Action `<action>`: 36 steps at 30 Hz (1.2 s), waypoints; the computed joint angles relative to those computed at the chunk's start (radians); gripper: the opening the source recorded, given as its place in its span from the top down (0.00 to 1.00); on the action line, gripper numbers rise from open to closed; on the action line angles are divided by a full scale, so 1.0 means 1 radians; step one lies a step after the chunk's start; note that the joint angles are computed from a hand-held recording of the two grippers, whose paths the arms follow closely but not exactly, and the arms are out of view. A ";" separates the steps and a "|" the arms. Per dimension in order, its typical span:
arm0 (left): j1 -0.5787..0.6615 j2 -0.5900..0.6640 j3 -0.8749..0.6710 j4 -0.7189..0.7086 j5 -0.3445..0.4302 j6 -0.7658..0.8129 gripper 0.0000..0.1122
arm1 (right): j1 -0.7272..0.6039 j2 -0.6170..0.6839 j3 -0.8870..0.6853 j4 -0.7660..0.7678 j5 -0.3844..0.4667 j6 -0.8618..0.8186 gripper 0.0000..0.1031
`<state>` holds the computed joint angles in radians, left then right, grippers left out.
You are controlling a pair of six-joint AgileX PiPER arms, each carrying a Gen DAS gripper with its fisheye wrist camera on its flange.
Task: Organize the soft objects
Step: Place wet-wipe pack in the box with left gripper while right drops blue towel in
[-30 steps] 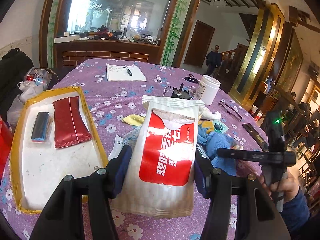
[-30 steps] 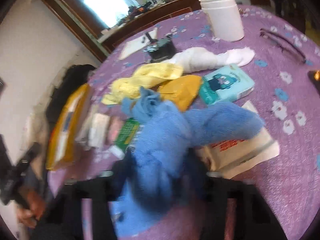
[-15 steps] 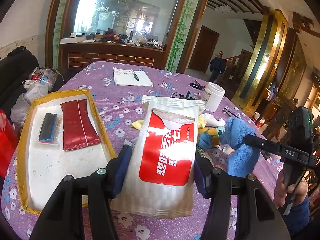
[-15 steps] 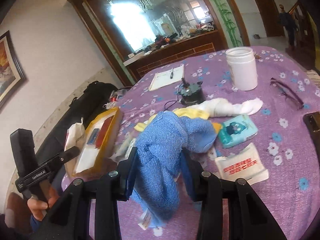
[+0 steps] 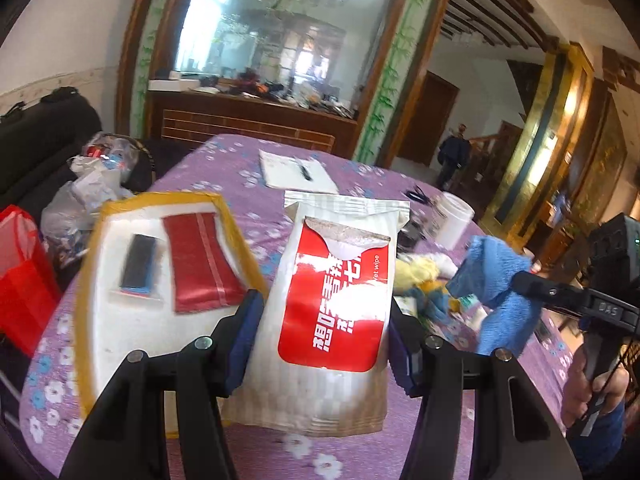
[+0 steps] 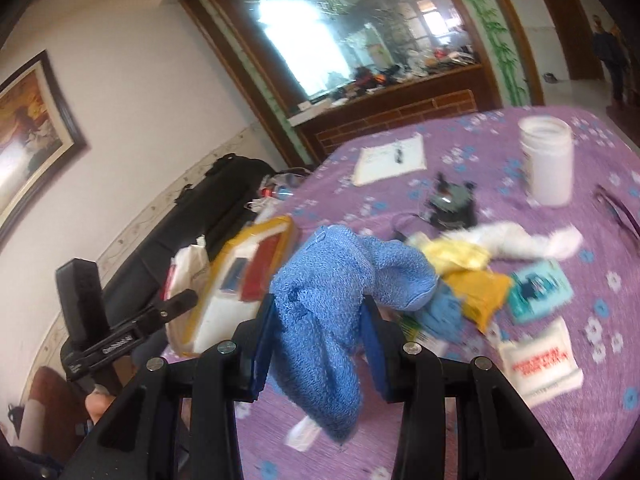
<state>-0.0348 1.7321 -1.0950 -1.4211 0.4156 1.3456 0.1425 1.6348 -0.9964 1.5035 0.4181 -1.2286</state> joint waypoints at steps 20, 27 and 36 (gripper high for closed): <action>0.240 0.145 -0.054 -0.004 0.028 -0.098 0.50 | 0.343 0.459 -0.751 -0.737 -0.025 0.750 0.57; 0.221 0.206 -0.079 0.051 -0.059 -0.150 0.50 | 0.383 0.706 -1.007 -0.942 0.097 0.953 0.57; 0.186 0.230 -0.095 0.079 -0.121 -0.150 0.50 | 0.378 0.860 -1.147 -0.978 0.184 0.983 0.55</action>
<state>0.1508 1.9622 -1.1898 -1.3421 0.2944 1.1953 0.5202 2.4949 -2.1429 0.5252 0.6018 -0.2456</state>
